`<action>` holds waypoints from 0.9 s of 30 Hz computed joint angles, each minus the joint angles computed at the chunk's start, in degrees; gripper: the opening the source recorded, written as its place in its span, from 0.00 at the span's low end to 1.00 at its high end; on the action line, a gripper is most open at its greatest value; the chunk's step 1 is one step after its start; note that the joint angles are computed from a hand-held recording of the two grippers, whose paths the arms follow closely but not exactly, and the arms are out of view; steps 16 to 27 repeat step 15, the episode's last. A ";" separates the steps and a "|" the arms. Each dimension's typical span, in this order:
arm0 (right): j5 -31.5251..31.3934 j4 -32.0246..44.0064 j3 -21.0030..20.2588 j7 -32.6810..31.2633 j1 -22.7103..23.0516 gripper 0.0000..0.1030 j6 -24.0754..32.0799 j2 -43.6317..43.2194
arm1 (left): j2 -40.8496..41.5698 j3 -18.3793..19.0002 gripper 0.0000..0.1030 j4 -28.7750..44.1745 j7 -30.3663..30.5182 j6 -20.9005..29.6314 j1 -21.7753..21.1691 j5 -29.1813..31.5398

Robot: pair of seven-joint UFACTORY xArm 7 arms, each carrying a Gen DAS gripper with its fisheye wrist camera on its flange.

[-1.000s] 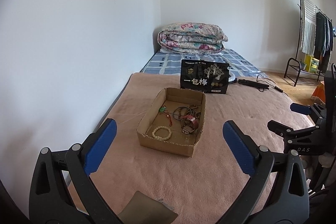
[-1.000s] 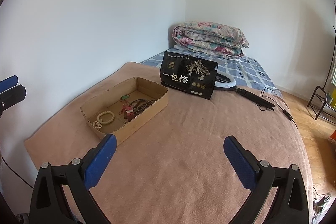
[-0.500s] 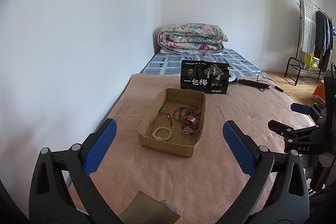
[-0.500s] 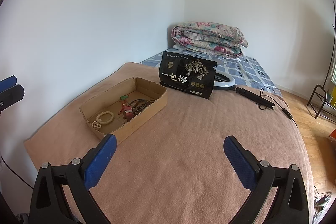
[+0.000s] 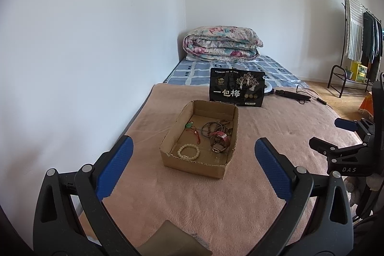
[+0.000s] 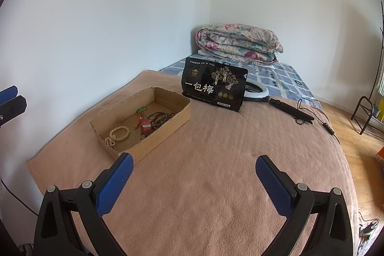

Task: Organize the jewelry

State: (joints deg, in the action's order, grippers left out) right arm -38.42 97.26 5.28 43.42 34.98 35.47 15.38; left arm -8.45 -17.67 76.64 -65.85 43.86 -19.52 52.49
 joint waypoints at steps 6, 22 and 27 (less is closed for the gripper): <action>-0.05 -0.03 -0.03 0.06 0.04 1.00 0.04 0.03 | -0.29 0.13 1.00 -0.36 0.11 -0.29 0.18 -0.26; -0.07 -0.08 -0.07 0.22 0.06 1.00 0.04 0.08 | -0.60 0.05 1.00 -0.83 -0.07 -0.34 0.64 0.06; -0.07 -0.08 -0.07 0.22 0.06 1.00 0.04 0.08 | -0.60 0.05 1.00 -0.83 -0.07 -0.34 0.64 0.06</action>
